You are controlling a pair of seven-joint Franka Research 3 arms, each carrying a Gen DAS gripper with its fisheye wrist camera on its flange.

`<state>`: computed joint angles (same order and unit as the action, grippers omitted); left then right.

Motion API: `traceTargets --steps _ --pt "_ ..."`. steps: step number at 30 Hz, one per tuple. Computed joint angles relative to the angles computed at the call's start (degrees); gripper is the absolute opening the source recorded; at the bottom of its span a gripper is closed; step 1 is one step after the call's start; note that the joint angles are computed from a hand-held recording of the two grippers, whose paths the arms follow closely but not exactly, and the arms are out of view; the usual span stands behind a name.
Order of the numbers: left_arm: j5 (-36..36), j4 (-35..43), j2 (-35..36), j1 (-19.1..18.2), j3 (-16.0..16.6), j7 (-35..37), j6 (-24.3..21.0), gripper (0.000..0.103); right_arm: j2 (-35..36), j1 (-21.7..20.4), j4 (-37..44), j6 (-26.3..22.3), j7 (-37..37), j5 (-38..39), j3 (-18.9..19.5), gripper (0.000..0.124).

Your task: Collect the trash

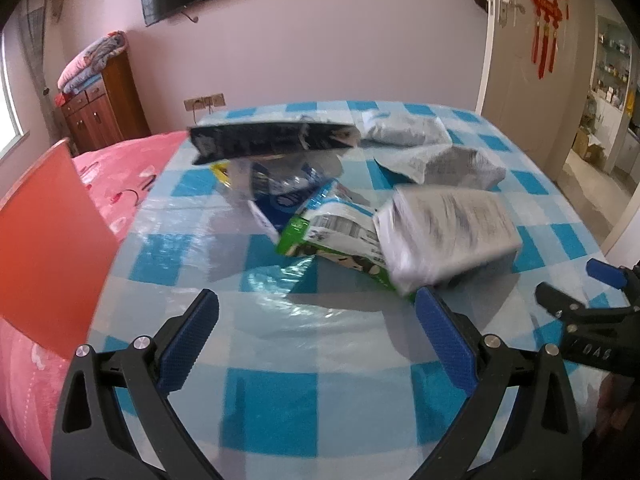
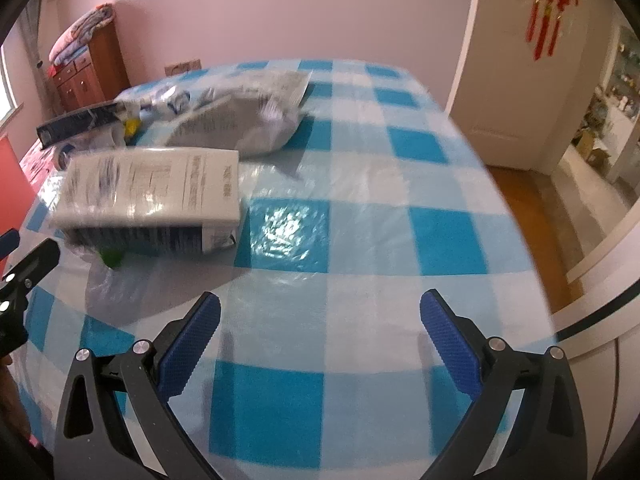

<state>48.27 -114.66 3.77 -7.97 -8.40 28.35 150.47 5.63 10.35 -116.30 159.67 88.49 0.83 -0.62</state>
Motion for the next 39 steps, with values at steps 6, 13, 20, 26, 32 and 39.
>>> traceTargets --steps 6,13,20,26,32,39 --pt "5.4 -2.6 -3.7 0.9 0.1 -6.0 2.6 0.099 -4.5 -0.3 -3.0 4.5 -0.7 0.2 0.5 0.099" --pt "12.1 -4.6 -8.0 3.0 -1.1 -12.1 4.5 0.099 -9.3 -0.8 -5.1 8.6 0.7 -2.9 2.1 0.099" --pt "18.3 -7.0 -12.9 5.8 -2.6 -17.7 6.4 0.099 -12.3 -1.6 -6.4 11.6 0.1 -2.6 4.2 0.099" --pt "20.6 -8.9 -15.4 7.3 -3.3 -20.2 7.3 0.099 -14.0 -1.9 -7.5 13.6 0.1 -1.6 5.2 0.099" --pt "21.2 -9.6 -16.6 8.4 -4.2 -21.3 7.9 0.099 -15.2 -3.5 -8.6 15.2 2.0 -2.8 6.8 0.099" --pt "23.3 -10.1 -17.8 8.6 -5.1 -21.7 7.0 0.099 -15.7 -4.8 -8.9 15.9 3.8 -4.4 7.9 0.099"
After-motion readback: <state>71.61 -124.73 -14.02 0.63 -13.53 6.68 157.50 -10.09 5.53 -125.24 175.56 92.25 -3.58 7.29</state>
